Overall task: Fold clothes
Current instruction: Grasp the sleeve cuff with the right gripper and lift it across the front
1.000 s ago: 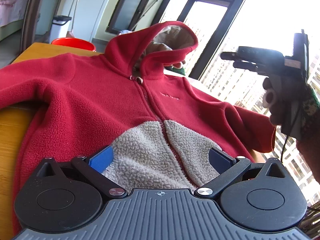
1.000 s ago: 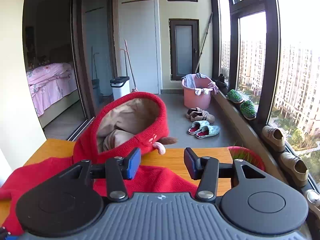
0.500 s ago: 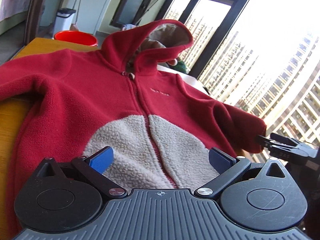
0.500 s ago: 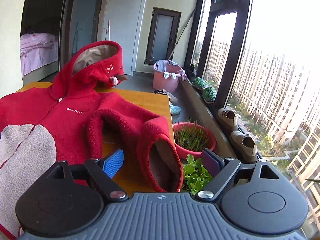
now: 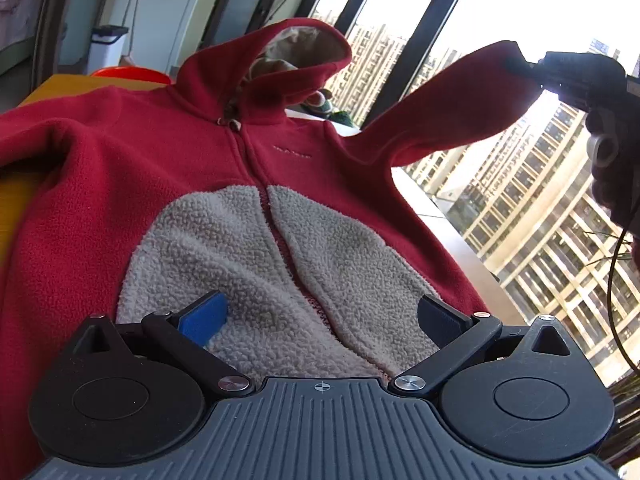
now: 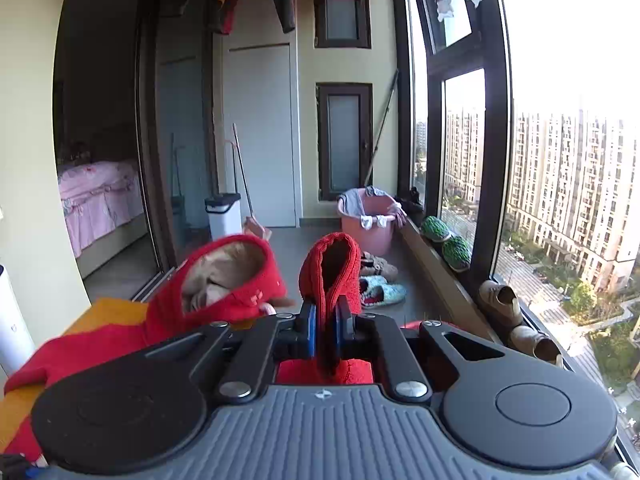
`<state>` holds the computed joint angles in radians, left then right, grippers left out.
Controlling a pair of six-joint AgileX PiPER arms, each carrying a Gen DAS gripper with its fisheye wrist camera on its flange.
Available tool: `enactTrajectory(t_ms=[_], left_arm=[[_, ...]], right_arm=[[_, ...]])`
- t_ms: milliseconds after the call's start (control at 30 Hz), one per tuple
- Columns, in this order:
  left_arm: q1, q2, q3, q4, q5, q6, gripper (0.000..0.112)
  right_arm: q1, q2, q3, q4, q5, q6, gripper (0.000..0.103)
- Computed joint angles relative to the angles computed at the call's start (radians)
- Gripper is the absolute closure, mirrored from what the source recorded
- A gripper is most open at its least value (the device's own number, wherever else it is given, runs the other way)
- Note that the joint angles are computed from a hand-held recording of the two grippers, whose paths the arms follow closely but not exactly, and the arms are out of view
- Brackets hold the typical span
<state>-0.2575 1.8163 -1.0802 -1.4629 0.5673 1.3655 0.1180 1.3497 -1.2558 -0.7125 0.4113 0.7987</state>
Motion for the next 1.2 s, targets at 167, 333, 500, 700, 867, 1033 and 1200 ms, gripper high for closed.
enactTrajectory(t_ms=[167, 333, 500, 700, 867, 1033, 1200], left_arm=[[0.016, 0.006, 0.009, -0.044, 0.029, 0.036, 0.009], [0.031, 0.017, 0.01, -0.074, 0.059, 0.059, 0.009], [0.048, 0.02, 0.021, -0.105, 0.091, 0.091, 0.009], [0.058, 0.025, 0.03, -0.133, 0.111, 0.127, 0.009], [0.065, 0.03, 0.034, -0.151, 0.125, 0.151, 0.009], [0.067, 0.032, 0.047, -0.179, 0.13, 0.199, 0.009], [0.067, 0.031, 0.053, -0.19, 0.132, 0.225, 0.009]], right_arm=[[0.057, 0.094, -0.23, 0.131, 0.072, -0.144, 0.095], [0.102, 0.185, -0.378, 0.218, 0.159, -0.193, 0.095], [0.154, 0.261, -0.492, 0.214, 0.21, -0.197, 0.095], [0.197, 0.344, -0.594, 0.265, 0.235, -0.219, 0.095], [0.229, 0.418, -0.662, 0.346, 0.244, -0.268, 0.095], [0.264, 0.555, -0.797, 0.416, 0.281, -0.301, 0.095], [0.284, 0.717, -0.975, 0.495, 0.328, -0.344, 0.094]])
